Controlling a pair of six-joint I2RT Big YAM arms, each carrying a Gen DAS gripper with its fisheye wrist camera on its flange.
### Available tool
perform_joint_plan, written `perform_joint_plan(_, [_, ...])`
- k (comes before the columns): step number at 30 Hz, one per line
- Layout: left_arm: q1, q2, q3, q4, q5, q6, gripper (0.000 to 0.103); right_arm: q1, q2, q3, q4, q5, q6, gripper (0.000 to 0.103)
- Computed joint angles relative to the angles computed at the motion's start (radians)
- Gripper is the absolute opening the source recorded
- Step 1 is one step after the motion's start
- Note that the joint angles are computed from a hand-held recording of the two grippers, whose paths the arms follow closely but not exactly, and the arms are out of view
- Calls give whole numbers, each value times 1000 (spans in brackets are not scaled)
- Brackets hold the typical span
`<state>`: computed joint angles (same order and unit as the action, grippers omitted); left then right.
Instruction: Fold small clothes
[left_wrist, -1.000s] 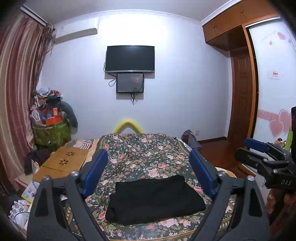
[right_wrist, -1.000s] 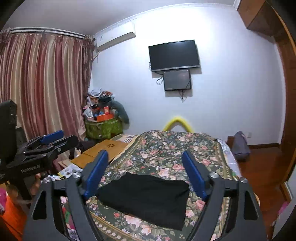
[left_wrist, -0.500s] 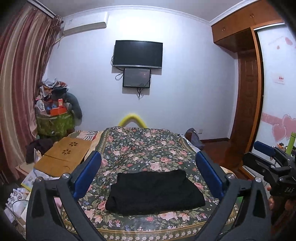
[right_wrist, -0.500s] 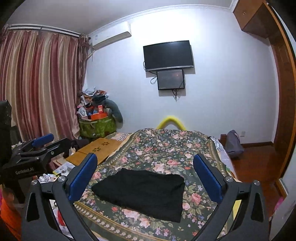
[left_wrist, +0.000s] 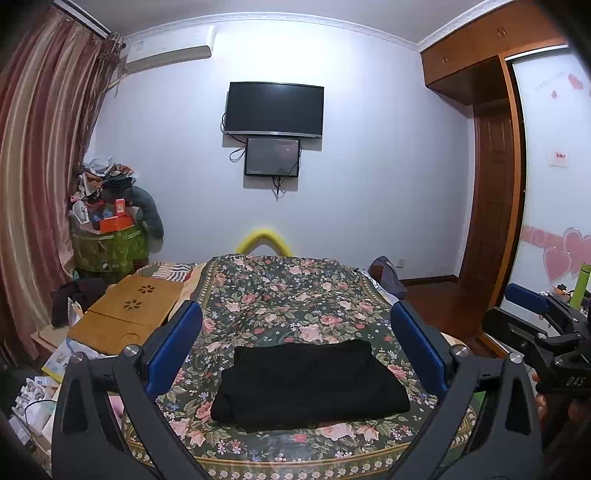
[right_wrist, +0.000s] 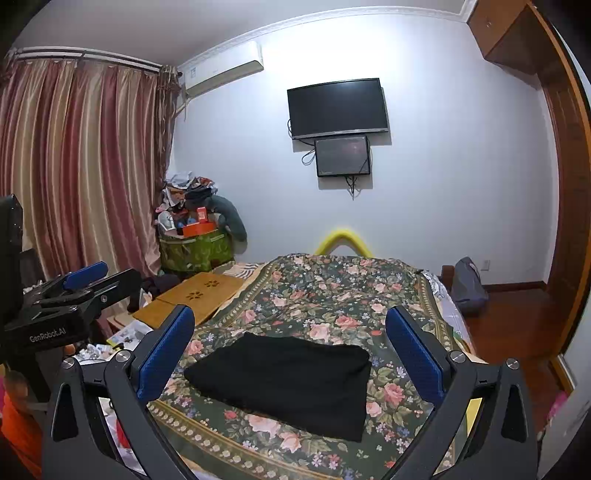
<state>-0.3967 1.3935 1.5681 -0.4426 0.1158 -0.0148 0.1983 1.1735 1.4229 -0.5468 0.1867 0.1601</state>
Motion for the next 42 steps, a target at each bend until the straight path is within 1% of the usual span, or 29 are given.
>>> perform_joint_plan(14, [0,4,4,0,5,3,103,-3,1,5,-8,-9,6,103])
perform_joint_plan(29, [-6,2,2,3,-1,16,103,-2,-1,5,-6,-1,12,103])
perform_joint_plan(42, [-3,5,4,-8,36,37,103,-9,-3,2,-8,-7,29,103])
